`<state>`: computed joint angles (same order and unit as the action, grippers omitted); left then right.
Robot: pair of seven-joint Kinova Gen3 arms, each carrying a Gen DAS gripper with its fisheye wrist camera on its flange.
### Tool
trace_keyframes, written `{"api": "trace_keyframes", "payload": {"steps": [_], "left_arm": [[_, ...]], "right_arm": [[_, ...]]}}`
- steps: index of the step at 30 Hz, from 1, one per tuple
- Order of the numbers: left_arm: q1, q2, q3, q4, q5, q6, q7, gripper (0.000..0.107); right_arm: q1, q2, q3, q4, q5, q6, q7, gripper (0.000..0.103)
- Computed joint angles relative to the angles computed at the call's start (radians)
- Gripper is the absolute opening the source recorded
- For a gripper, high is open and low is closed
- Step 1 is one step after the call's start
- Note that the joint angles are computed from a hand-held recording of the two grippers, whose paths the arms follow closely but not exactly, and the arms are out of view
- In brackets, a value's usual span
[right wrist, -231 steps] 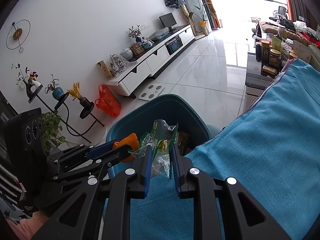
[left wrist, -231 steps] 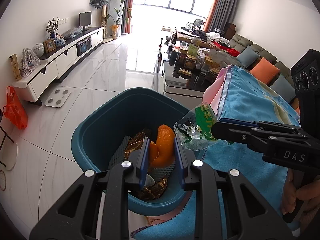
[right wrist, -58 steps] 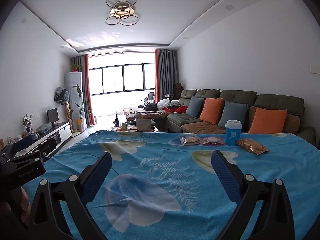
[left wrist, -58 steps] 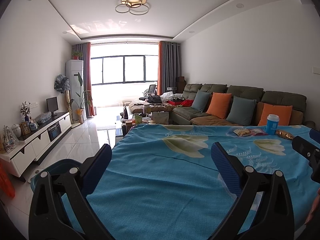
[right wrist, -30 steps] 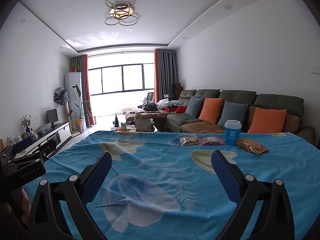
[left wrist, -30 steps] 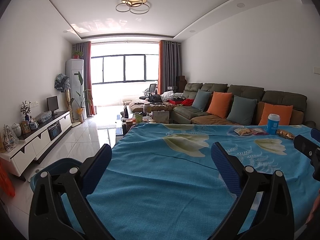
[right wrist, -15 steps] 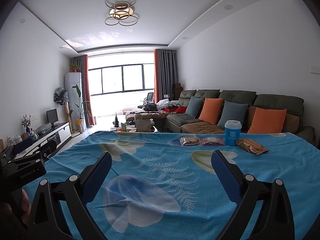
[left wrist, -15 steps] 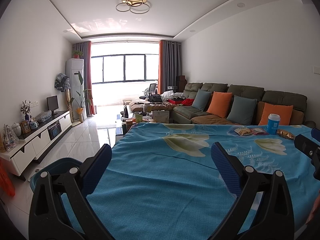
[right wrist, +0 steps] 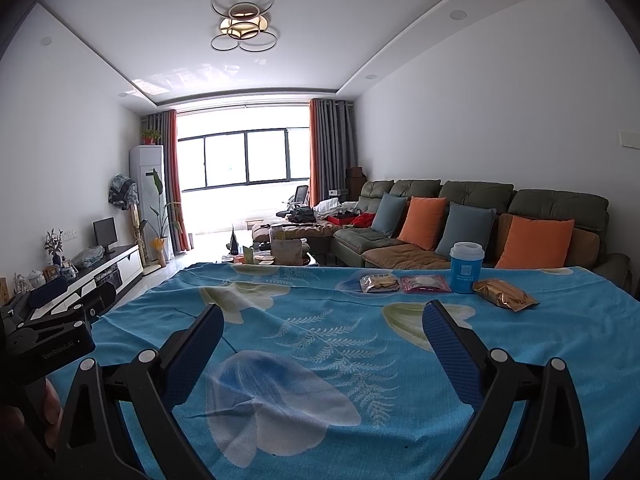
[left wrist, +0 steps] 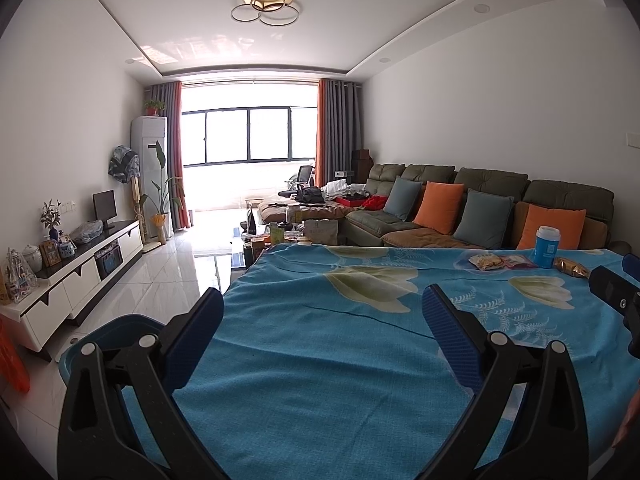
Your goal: Collect trash
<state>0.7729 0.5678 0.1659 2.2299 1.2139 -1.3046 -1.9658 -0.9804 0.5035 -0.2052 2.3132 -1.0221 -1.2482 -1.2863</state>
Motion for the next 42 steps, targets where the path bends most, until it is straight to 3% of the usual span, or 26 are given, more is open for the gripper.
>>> {"api": "trace_keyframes", "payload": {"steps": [42], "left_arm": [[-0.006,0.014,0.001,-0.020,0.003,0.009,-0.011,0.097]], "right_arm": [[0.006,0.006,0.001,-0.006,0.006,0.011,-0.006,0.096]]}}
